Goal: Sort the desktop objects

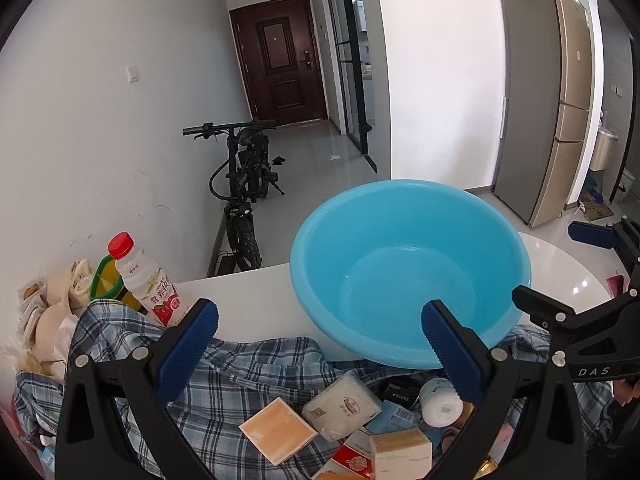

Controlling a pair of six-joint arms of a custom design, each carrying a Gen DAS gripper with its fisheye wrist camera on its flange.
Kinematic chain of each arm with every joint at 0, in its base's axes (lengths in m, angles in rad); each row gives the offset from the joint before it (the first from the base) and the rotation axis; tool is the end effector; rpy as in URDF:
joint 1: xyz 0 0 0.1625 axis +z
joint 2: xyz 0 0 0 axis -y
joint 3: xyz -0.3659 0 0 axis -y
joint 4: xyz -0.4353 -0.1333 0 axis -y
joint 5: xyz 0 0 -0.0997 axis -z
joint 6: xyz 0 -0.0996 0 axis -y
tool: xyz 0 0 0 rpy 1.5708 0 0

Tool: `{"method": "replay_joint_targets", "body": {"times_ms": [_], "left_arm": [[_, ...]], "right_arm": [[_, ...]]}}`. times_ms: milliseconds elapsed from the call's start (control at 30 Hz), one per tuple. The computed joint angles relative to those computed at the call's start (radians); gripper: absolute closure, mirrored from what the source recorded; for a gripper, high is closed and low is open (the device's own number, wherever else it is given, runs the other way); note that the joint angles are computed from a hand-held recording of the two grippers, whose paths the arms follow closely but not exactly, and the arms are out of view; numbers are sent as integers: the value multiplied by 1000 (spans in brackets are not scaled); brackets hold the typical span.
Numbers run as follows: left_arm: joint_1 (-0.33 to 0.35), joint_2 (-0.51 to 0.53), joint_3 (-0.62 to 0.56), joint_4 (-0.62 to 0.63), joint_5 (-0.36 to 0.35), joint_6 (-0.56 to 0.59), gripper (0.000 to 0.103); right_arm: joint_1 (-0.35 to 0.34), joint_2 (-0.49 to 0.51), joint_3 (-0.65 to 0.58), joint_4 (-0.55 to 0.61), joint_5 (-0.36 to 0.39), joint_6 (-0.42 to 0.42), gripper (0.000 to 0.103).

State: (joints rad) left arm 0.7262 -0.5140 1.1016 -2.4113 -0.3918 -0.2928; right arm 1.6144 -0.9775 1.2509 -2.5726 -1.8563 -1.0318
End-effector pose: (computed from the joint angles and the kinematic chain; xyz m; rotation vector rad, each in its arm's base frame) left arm -0.4388 -0.6911 0.0892 0.3961 2.0476 -0.9711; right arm 0.1384 -0.7564 0.3434 1.1509 -2.1948 0.6618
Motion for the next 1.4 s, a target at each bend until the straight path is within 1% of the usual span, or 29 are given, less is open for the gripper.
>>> {"method": "replay_joint_targets", "body": {"times_ms": [100, 167, 200, 233, 267, 367, 533, 667, 733, 767, 833, 900, 967, 1000, 1067, 1133, 1167, 1233, 1300, 1400], "left_arm": [[-5, -9, 13, -9, -39, -26, 0], [-6, -20, 26, -6, -85, -10, 0], [-8, -26, 32, 14, -94, -18, 0], [-10, -32, 38, 38, -91, -33, 0], [-13, -39, 47, 66, -78, -55, 0], [-24, -72, 101, 89, -62, -71, 0], [-37, -157, 239, 73, -108, -104, 0], [-49, -218, 352, 28, -136, -117, 0], [-59, -238, 393, 29, -141, -128, 0], [-67, -244, 413, 23, -129, -129, 0], [-87, -257, 461, -10, -97, -106, 0], [-110, -268, 508, -41, -58, -84, 0], [-137, -282, 570, -129, -9, -50, 0], [-151, -298, 612, -195, -9, -25, 0], [-164, -334, 667, -266, -52, 1, 0], [-173, -373, 718, -299, -107, -3, 0], [-175, -383, 731, -306, -120, -12, 0], [-182, -386, 736, -255, -108, -74, 0], [-192, -381, 727, -149, -82, -150, 0], [-214, -395, 731, -6, -76, -274, 0]], "right_arm": [[0, -18, 15, 11, 6, 11, 0], [7, -28, 48, -53, -16, 14, 0], [7, -38, 67, -72, -12, 1, 0], [6, -48, 80, -67, -7, -9, 0], [5, -57, 85, -44, -4, -12, 0], [-5, -91, 102, 16, 26, 15, 0], [-32, -167, 159, 122, 94, 13, 0], [-63, -234, 211, 213, 140, 9, 0], [-85, -271, 244, 228, 179, 11, 0], [-94, -287, 264, 218, 196, 12, 0], [-111, -314, 303, 192, 233, 9, 0], [-133, -338, 329, 193, 285, -1, 0], [-151, -356, 344, 204, 325, 6, 0], [-159, -365, 352, 203, 337, 13, 0], [-175, -382, 365, 205, 357, 21, 0], [-188, -398, 377, 224, 361, 13, 0], [-190, -404, 382, 230, 354, 5, 0], [-197, -424, 410, 218, 352, -21, 0], [-200, -445, 451, 181, 351, -59, 0], [-206, -483, 525, 123, 363, -130, 0]]}}
